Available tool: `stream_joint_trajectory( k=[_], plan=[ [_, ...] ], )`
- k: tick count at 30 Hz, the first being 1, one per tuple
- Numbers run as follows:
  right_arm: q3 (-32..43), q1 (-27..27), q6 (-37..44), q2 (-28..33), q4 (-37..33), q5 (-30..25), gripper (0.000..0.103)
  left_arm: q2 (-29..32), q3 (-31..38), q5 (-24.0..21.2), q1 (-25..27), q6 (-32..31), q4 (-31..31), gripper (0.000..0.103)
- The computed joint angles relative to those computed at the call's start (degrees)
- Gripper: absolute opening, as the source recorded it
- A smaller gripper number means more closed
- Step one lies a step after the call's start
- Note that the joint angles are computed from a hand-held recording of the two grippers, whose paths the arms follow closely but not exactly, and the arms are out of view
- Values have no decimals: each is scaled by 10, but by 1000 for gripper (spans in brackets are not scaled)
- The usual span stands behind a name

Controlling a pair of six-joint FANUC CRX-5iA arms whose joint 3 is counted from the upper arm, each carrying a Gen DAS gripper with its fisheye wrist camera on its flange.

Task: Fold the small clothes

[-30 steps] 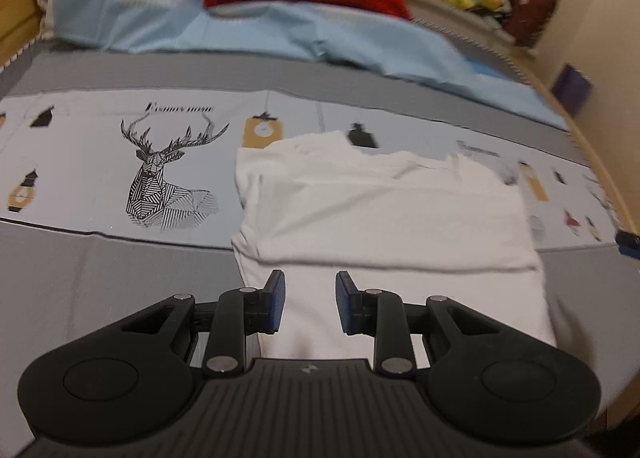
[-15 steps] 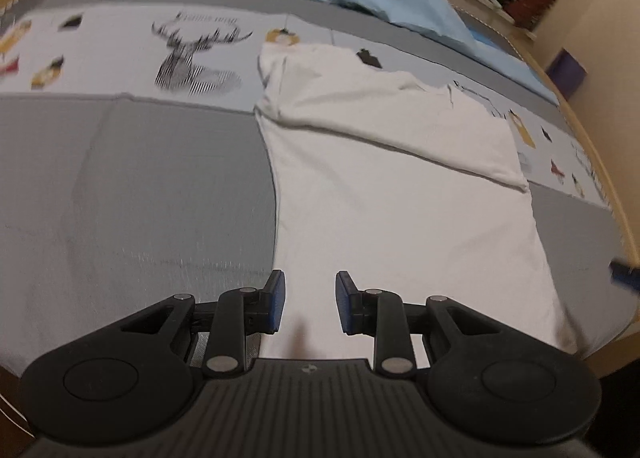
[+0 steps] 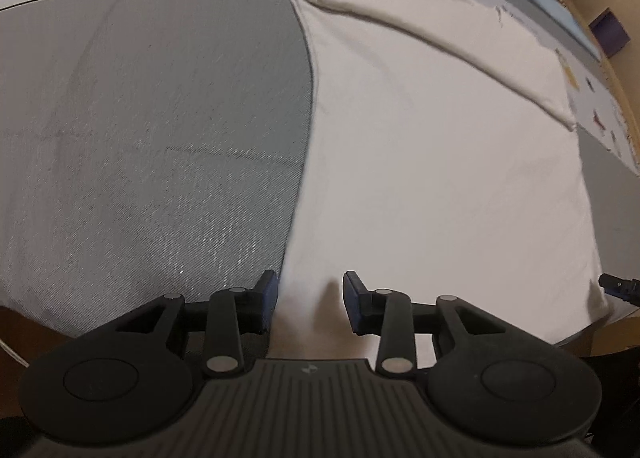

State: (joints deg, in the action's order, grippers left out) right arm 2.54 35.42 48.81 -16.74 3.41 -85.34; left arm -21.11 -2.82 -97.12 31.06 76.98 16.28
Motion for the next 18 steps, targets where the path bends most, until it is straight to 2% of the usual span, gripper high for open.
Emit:
stream_joint_trajectory(
  k=[6, 11, 13, 14, 17, 18],
  plan=[
    [8, -2, 20, 18, -14, -29, 45, 13, 7, -22, -20, 7, -41, 40],
    [7, 7, 26, 18, -8, -35, 46, 11, 5, -17, -32, 0, -53, 38],
    [6, 9, 36, 17, -11, -35, 38, 11, 6, -12, -48, 8, -57, 28],
    [7, 10, 41, 17, -12, -36, 29, 11, 5, -12, -50, 3, -56, 21],
    [7, 12, 48, 15, -18, -38, 11, 9, 5, -10, -60, -6, -58, 11],
    [8, 7, 52, 20, -22, -34, 10, 8, 4, -10, -61, -9, -57, 11]
  ],
)
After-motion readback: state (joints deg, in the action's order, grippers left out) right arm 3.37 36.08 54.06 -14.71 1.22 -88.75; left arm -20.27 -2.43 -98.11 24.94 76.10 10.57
